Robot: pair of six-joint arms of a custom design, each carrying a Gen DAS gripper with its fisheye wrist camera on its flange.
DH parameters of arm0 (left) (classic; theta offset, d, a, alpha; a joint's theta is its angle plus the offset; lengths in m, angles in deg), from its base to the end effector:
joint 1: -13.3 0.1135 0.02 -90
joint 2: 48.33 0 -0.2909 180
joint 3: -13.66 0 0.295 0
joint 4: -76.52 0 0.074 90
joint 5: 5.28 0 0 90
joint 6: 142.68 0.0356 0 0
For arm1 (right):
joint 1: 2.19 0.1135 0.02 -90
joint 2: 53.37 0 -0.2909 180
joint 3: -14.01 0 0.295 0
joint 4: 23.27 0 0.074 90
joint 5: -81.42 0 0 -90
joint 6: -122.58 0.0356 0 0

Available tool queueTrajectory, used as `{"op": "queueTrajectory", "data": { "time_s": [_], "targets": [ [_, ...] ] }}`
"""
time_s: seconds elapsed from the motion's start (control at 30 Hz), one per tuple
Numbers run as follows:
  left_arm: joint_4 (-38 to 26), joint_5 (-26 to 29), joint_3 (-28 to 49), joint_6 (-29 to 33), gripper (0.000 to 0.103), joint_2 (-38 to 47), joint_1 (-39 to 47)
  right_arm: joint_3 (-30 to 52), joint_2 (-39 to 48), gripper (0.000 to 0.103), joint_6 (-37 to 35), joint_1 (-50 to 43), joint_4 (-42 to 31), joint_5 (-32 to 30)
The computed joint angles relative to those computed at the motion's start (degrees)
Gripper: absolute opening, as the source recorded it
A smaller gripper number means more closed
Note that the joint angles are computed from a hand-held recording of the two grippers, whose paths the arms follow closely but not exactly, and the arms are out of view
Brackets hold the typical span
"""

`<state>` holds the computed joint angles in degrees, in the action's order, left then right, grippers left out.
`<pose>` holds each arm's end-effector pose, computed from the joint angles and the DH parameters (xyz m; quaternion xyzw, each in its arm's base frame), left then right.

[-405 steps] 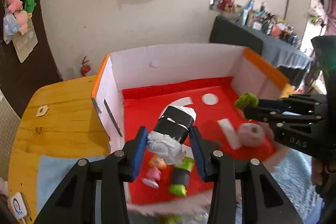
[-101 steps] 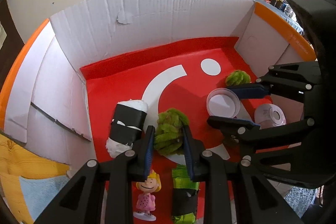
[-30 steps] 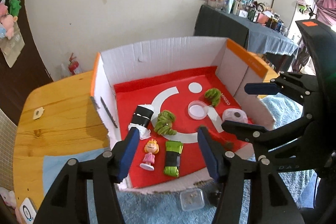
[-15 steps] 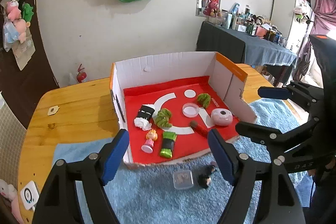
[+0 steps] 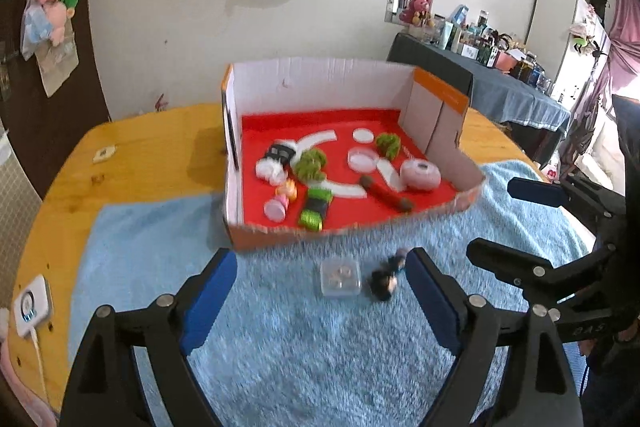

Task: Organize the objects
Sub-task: 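Withdraw both open tools out of the box over the towel, then move left tool to the small clear box while right tool approaches the dark-haired figurine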

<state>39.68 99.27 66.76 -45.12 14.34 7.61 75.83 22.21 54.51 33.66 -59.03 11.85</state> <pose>0.2500 -0.0339 0.2443 0.1530 0.9095 -0.1116 0.3702 0.2535 0.1678 0.2434 -0.0510 0.9240 0.0188 0.3785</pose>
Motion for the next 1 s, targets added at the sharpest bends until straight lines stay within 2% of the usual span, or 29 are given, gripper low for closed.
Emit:
{"op": "queueTrajectory", "data": {
  "time_s": [0.4, 0.8, 1.0],
  "targets": [
    [1.9, 1.6, -5.0, -0.2, 0.088, 0.3, 1.5, -2.9, 5.2, 0.091, 3.0, 1.0, 4.1, -2.8],
    [2.9, 1.1, -4.4, 2.5, 0.088, 5.4, 3.9, 4.9, 18.0, 0.091, -2.1, 0.5, 4.1, -3.7],
    [2.7, 2.0, -3.1, 3.7, 0.088, 7.8, 5.5, 5.4, 19.2, 0.09, -3.2, -0.5, 7.0, -7.9]
  ]
}}
